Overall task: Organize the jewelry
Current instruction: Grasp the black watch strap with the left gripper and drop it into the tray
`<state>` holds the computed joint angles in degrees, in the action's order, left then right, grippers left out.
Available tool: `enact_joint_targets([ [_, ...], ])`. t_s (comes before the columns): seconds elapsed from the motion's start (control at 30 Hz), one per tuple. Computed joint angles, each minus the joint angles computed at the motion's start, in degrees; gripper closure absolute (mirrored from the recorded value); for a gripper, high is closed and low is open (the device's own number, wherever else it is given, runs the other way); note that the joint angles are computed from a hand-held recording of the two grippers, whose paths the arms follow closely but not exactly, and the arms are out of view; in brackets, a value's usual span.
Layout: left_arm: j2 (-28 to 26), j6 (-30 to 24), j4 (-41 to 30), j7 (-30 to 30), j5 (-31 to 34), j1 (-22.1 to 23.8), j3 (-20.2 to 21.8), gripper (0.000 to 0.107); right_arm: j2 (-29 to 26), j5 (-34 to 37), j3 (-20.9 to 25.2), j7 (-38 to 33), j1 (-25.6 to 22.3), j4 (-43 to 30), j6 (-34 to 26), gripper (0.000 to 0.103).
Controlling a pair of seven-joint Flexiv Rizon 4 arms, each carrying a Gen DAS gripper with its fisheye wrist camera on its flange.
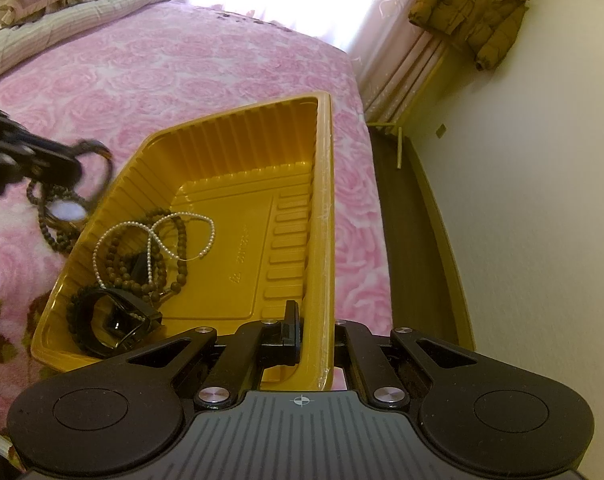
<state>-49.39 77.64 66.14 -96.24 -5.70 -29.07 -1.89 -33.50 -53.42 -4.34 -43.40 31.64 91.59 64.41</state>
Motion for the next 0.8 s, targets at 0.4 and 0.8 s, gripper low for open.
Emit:
enact_joint_targets([
  [0.4,-4.1,-4.4,-7.4,1.0,0.2,-1.0,-0.4,0.095,0.0,0.1,-0.1,0.0,0.0,0.1,0.2,0.1],
  [0.8,-6.3,-5.0,-10.6,2.3,-0.3,-0.8,-1.8,0.089,-0.1,0.3,0.1,-0.2,-0.1,0.0,0.2,0.1],
])
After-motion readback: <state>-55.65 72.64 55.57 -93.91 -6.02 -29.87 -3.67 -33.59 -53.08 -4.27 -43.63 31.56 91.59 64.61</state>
